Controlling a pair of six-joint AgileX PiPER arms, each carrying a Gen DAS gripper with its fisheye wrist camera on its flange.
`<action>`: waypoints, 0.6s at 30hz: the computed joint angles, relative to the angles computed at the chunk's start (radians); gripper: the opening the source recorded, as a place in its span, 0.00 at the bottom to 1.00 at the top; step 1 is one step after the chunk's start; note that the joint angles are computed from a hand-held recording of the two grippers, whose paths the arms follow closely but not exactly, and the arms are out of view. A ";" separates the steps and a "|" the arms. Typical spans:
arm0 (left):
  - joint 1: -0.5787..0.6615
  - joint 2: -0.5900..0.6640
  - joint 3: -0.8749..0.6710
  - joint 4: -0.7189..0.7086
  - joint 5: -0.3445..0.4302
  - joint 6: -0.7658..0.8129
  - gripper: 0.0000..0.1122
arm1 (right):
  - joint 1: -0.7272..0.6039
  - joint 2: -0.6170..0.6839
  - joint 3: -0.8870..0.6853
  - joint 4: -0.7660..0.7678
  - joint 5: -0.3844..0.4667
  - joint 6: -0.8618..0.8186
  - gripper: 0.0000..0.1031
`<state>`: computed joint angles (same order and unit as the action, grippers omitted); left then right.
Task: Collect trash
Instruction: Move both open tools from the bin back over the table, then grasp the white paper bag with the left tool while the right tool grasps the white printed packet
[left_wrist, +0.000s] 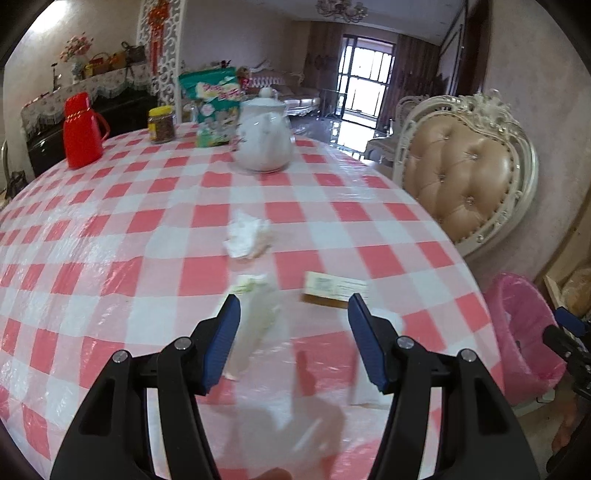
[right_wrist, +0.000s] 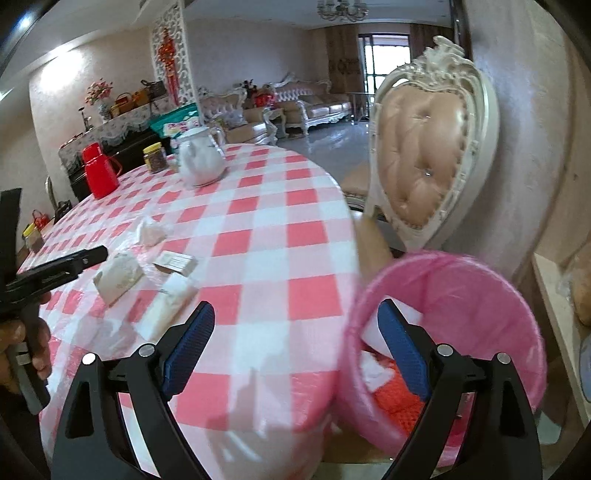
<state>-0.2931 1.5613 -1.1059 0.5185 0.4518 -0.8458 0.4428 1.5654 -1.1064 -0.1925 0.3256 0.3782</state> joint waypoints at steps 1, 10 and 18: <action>0.017 0.005 0.004 -0.018 -0.011 0.020 0.52 | 0.012 0.008 -0.015 -0.018 0.006 0.018 0.82; 0.138 0.063 0.023 -0.159 -0.069 0.194 0.52 | 0.102 0.108 -0.145 -0.091 0.058 0.113 0.82; 0.196 0.108 0.020 -0.333 -0.082 0.400 0.52 | 0.181 0.235 -0.277 -0.086 0.108 0.122 0.82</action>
<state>-0.0970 1.6696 -1.0856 0.1852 0.3699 -0.4457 0.6236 1.8005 -1.3830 -0.2790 0.4336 0.5001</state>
